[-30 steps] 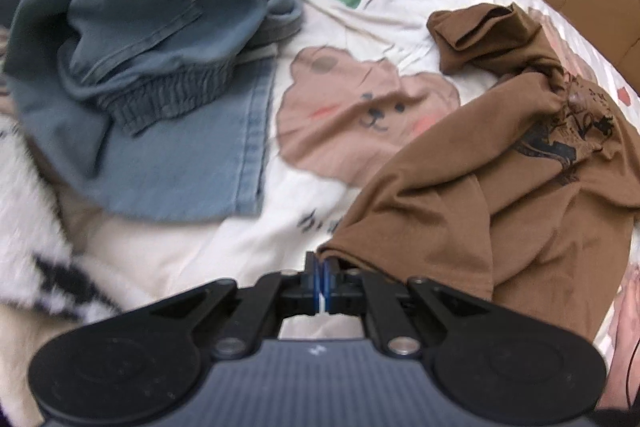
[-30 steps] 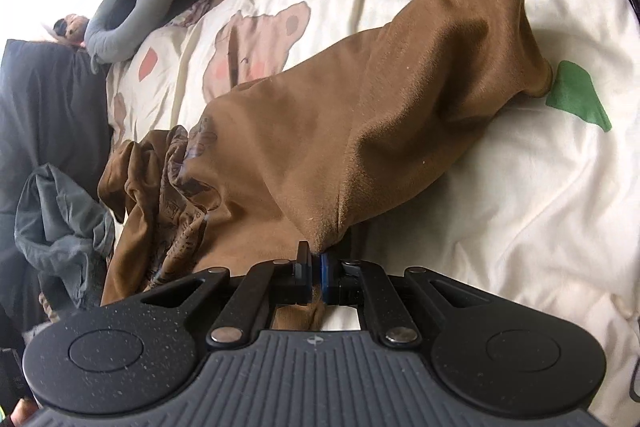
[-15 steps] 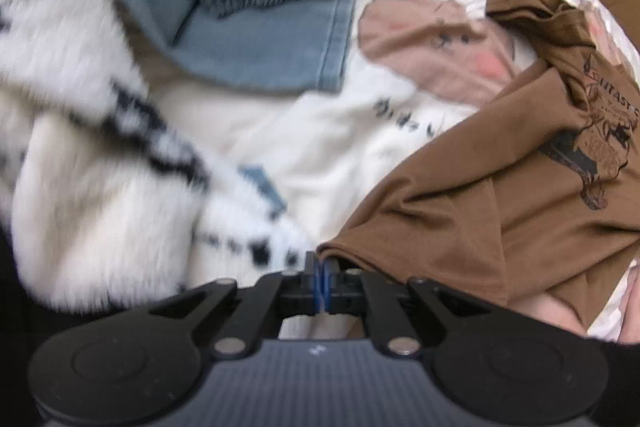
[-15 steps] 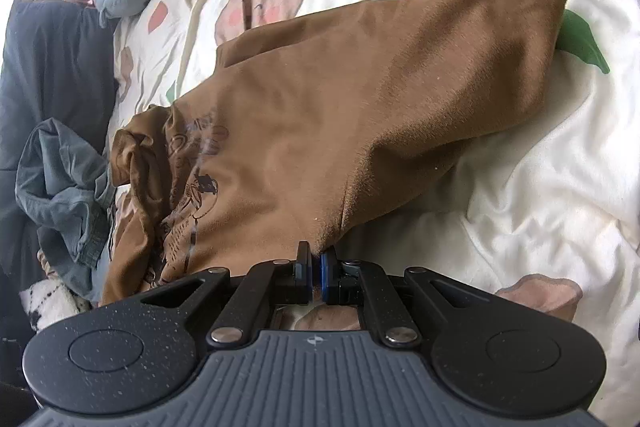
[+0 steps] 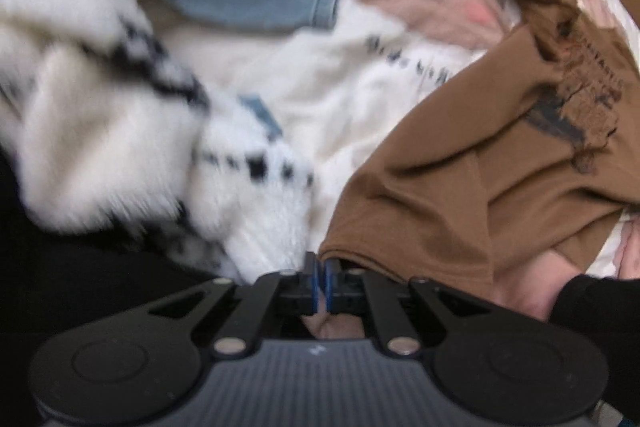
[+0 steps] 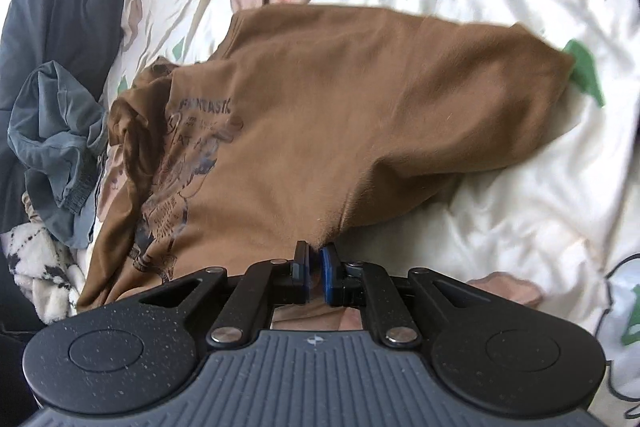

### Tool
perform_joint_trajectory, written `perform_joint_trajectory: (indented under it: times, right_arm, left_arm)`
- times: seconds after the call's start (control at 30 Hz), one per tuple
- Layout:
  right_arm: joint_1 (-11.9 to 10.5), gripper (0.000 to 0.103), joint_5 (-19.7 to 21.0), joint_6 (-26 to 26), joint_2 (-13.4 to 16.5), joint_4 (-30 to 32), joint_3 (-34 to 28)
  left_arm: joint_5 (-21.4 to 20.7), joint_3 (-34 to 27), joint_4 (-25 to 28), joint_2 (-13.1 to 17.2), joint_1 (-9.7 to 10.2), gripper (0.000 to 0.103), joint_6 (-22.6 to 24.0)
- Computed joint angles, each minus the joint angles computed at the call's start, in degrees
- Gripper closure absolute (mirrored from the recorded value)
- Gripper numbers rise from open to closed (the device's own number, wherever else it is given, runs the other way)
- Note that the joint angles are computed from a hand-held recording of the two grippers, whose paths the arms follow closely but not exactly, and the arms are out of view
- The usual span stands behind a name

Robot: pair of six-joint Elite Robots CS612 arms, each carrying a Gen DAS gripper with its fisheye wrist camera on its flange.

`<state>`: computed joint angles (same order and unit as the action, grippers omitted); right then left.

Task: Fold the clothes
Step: 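Lay the t-shirt flat and open both grippers to release it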

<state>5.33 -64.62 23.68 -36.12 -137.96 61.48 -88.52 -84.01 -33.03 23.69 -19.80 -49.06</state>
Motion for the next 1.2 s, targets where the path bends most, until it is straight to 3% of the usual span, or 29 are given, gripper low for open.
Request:
perform_joint_trajectory:
  times: [0.3,0.43,0.73,0.83,0.97,1.2]
  right_arm:
    - [-0.7,0.093,-1.4,2.2,-1.0,-5.8,1.3]
    - [-1.0,0.081,-3.0,3.8,-0.6,-8.0,0.7]
    - [-1.5,0.081,-7.2,2.7,0.5,-9.8,-1.5]
    - [-1.7,0.081,-8.7,1.4,1.0,-9.7,-2.8]
    - [-1.8,0.066,-10.7,-0.4,2.2,-9.3,-5.3]
    - [-1.9,0.066,-13.0,-4.4,4.5,-8.2,-9.5]
  left_arm:
    - [5.9,4.9,-4.8,-4.2,0.68,0.093,2.1]
    - [7.5,7.5,-9.9,-4.9,1.1,0.091,4.4]
    - [9.0,16.2,-21.8,-7.1,2.07,0.084,11.4]
    - [8.7,20.0,-26.3,-8.2,2.43,0.082,12.0]
    - [8.8,25.1,-32.5,-9.7,2.65,0.07,13.9]
    - [8.7,33.6,-44.6,-11.1,2.46,0.067,15.3]
